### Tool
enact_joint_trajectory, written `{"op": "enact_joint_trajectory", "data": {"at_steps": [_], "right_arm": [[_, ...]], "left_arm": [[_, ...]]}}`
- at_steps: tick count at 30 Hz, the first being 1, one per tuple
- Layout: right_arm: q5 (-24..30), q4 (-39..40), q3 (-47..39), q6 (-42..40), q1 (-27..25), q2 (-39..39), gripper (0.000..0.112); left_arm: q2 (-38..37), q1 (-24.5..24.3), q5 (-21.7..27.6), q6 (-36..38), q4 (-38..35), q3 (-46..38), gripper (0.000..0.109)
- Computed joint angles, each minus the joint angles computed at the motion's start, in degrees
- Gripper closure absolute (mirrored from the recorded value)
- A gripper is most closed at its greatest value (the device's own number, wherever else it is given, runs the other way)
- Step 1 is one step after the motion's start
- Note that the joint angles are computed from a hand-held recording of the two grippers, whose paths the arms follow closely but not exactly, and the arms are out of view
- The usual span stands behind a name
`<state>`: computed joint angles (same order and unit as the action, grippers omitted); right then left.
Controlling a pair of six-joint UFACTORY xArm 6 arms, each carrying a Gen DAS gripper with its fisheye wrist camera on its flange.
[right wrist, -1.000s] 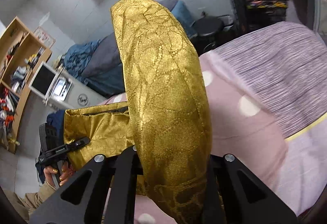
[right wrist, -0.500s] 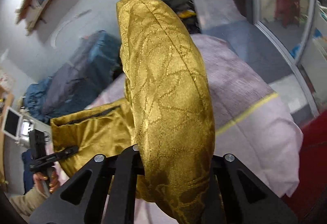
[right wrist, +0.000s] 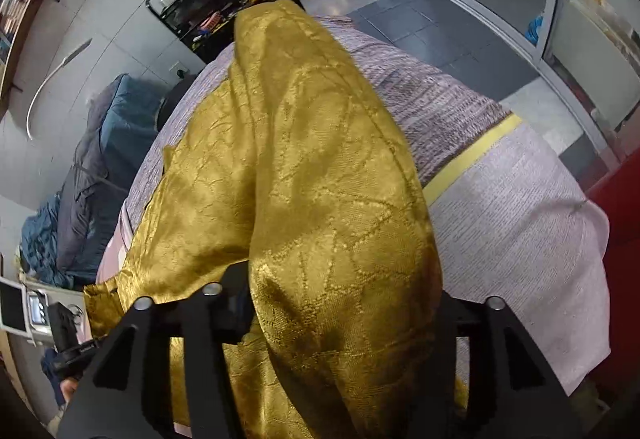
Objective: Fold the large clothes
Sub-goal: 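Grasp the jacket hem with both grippers and fold it up toward the collar, then lay the folded jacket down and press it flat with both grippers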
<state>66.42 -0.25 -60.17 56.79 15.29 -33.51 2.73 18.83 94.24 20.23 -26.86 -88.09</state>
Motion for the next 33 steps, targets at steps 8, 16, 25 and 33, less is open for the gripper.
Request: {"op": "enact_joint_trajectory", "data": {"at_steps": [8,16,25,33], "right_arm": [[4.0,-5.28,-4.03,8.09,-0.14,-1.97,0.031],[23.6,-28.53,-27.37,3.79,17.16,10.5,0.031],[26.23,-27.22,-29.85,-7.99,31.9,18.78,0.028],[30.26,-25.88,-26.75,-8.89,31.1,18.6,0.028]], "left_arm": [[0.96,5.58,2.02,-4.62,-4.71,-3.14,0.04],[-3.02,8.21,-9.34,-3.39,2.99,-5.2,0.03],[-17.46,8.21,-14.54,8.5,4.69,6.86,0.027],[-27.12,-2.58,-13.57,14.97,6.77,20.24,0.026]]}}
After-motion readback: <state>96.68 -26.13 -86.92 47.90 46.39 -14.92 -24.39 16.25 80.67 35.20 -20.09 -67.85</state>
